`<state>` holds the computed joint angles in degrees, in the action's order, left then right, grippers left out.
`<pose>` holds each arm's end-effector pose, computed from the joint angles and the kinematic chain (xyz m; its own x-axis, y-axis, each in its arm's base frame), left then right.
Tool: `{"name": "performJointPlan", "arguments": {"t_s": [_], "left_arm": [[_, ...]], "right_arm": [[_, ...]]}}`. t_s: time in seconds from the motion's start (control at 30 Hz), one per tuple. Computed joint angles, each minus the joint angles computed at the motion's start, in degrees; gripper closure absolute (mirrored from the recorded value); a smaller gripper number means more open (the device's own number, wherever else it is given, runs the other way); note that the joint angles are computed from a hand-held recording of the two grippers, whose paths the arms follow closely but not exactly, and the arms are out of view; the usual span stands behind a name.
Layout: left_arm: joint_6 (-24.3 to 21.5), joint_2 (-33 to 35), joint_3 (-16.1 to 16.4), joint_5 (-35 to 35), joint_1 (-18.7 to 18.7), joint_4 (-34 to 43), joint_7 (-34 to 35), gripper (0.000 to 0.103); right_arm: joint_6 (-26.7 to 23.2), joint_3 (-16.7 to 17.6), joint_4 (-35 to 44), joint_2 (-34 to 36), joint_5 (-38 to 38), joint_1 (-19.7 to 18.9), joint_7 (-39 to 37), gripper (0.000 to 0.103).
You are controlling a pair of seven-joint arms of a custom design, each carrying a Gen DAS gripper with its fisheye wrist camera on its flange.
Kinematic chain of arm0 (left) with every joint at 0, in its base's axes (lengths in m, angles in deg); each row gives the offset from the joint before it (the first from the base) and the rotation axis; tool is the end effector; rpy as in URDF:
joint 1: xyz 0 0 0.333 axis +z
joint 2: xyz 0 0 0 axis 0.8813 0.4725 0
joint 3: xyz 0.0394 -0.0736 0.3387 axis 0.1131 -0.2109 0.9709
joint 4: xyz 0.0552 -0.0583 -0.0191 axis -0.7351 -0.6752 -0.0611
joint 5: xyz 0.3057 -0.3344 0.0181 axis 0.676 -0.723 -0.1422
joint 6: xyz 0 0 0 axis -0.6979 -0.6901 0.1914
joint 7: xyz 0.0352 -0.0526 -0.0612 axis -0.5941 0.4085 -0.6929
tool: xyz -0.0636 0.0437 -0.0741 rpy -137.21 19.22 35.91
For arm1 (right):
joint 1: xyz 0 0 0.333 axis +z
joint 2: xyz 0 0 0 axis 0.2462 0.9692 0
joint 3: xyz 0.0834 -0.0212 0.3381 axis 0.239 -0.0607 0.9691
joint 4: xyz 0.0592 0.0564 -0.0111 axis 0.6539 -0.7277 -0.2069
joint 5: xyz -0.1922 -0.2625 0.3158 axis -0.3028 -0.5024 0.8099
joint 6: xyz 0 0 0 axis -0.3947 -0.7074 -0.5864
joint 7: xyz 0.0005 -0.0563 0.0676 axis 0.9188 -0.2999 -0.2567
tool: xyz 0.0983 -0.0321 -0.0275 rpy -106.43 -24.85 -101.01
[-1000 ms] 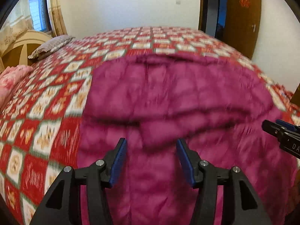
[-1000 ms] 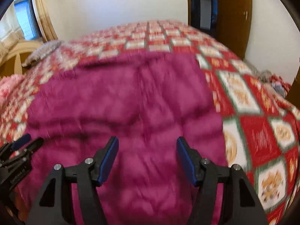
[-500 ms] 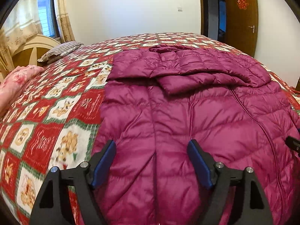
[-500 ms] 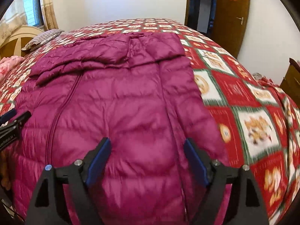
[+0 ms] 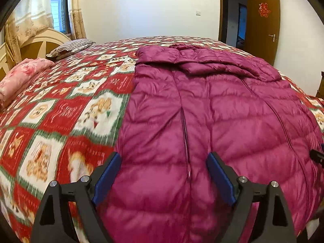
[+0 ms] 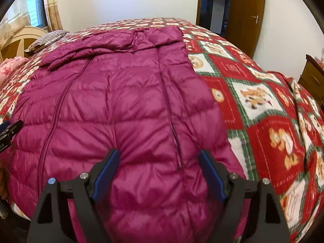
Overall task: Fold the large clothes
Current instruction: 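Open both grippers and withdraw them from the folded jacket, then grasp the jacket's long side edge with both grippers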
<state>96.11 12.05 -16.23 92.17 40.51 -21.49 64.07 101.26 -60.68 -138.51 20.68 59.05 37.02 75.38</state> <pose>0.6538 -0.2950 0.2844 0.3058 -0.9520 -0.0124 -0.6360 -0.1945 -0.7468 0.7419 0.2774 0.3131 0.2790 -0.9602 0.0125 -0.7281 -0.2200 -0.6492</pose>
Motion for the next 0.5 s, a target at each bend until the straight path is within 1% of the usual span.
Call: {"name": "performJointPlan", "arguments": {"t_s": [0.1,0.17,0.23,0.27,0.33,0.37,0.4,0.43,0.47,0.5], "left_arm": [[0.4,-1.8,-0.4,0.6,-0.2,-2.7,-1.0,0.016],[0.9,-3.0,-1.0,-0.1,0.3,-4.2,-0.1,0.016],[1.7,-4.9,-1.3,0.2,0.7,-6.6,-0.8,0.016],[2.3,-5.8,-1.5,0.5,1.1,-7.7,-1.5,0.016],[3.9,-7.6,-1.8,1.0,2.0,-10.4,-3.7,0.016],[4.6,-8.2,-2.0,1.2,2.6,-11.4,-4.7,0.016],[6.2,-8.9,-2.2,0.9,3.4,-12.9,-5.9,0.016],[7.6,-9.4,-2.3,1.3,4.0,-13.9,-7.0,0.016],[7.7,-9.9,-2.4,2.1,4.2,-14.7,-8.1,0.016],[7.2,-10.3,-2.7,2.6,4.2,-15.4,-8.3,0.016]], "right_arm": [[1.2,-1.7,-2.6,-1.5,-0.7,1.4,1.2,0.02],[1.7,-3.6,-3.7,-2.3,-1.4,2.8,2.9,0.02],[2.5,-5.4,-4.5,-3.2,-2.1,3.9,4.8,0.02],[3.1,-6.9,-4.9,-3.6,-2.9,4.9,6.0,0.02],[3.7,-13.5,-6.1,-4.1,-5.7,9.8,10.3,0.02],[3.0,-15.0,-6.3,-4.2,-6.7,10.7,11.8,0.02],[2.1,-14.6,-6.3,-4.4,-7.7,9.9,12.9,0.02],[1.2,-12.1,-6.3,-4.7,-6.3,7.5,11.7,0.02],[0.3,-8.9,-6.2,-4.8,-5.4,4.6,10.6,0.02],[-0.8,-4.9,-6.3,-5.0,-3.7,1.1,8.6,0.02]]}}
